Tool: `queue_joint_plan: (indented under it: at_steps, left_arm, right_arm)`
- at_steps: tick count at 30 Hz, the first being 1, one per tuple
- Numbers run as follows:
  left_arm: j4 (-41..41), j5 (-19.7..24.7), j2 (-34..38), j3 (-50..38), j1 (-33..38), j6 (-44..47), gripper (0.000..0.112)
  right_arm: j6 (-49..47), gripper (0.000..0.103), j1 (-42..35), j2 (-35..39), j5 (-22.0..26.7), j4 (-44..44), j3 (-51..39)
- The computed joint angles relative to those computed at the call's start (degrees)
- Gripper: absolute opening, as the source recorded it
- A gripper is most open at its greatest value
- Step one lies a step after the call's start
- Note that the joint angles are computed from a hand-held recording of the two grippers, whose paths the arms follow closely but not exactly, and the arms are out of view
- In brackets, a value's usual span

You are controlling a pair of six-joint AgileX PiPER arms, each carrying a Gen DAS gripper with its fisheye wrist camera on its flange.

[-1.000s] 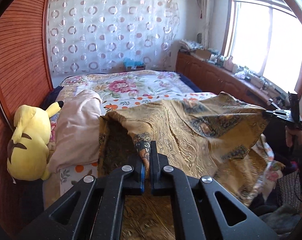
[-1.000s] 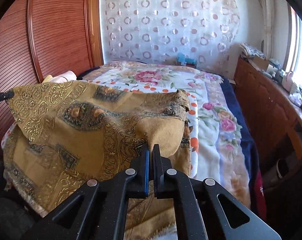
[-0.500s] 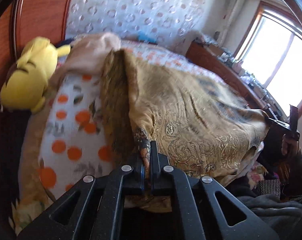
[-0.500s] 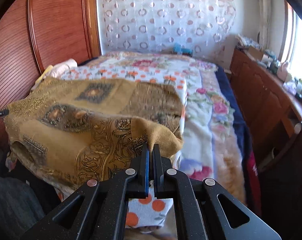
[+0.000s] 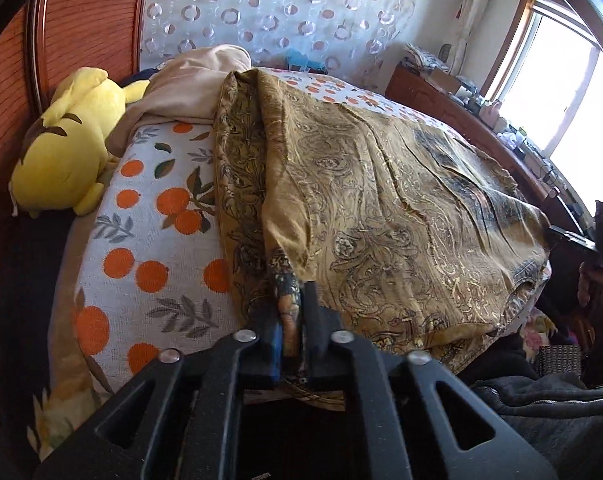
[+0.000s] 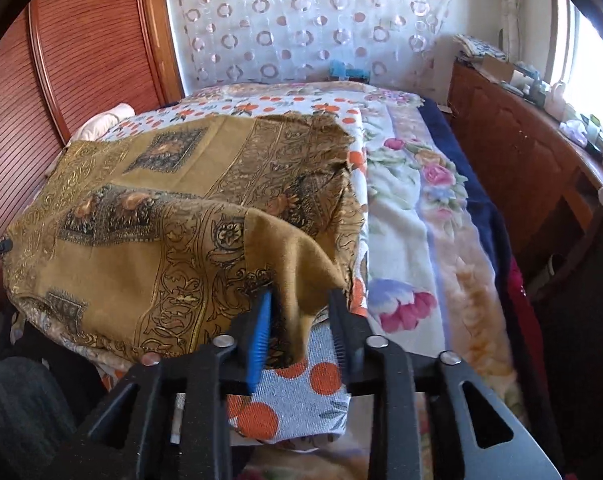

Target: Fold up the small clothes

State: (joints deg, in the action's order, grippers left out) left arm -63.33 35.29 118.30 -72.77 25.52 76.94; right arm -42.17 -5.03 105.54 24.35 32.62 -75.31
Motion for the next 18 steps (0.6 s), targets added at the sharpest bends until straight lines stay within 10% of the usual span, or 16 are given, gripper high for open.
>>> queue_joint_plan:
  at_steps: [7, 18]
  left_arm:
    - [-1.3, -3.3, -1.4, 0.8, -0.5, 1.6, 0.07]
    - [-1.4, -4.7, -0.7, -0.1, -1.1, 0.1, 0.077]
  right_arm:
    - [-10.5, 0.045, 2.5, -5.0, -7.0, 12.0, 7.7]
    - [-20.8, 0.046, 10.2, -1.3, -9.9, 23.1, 6.9]
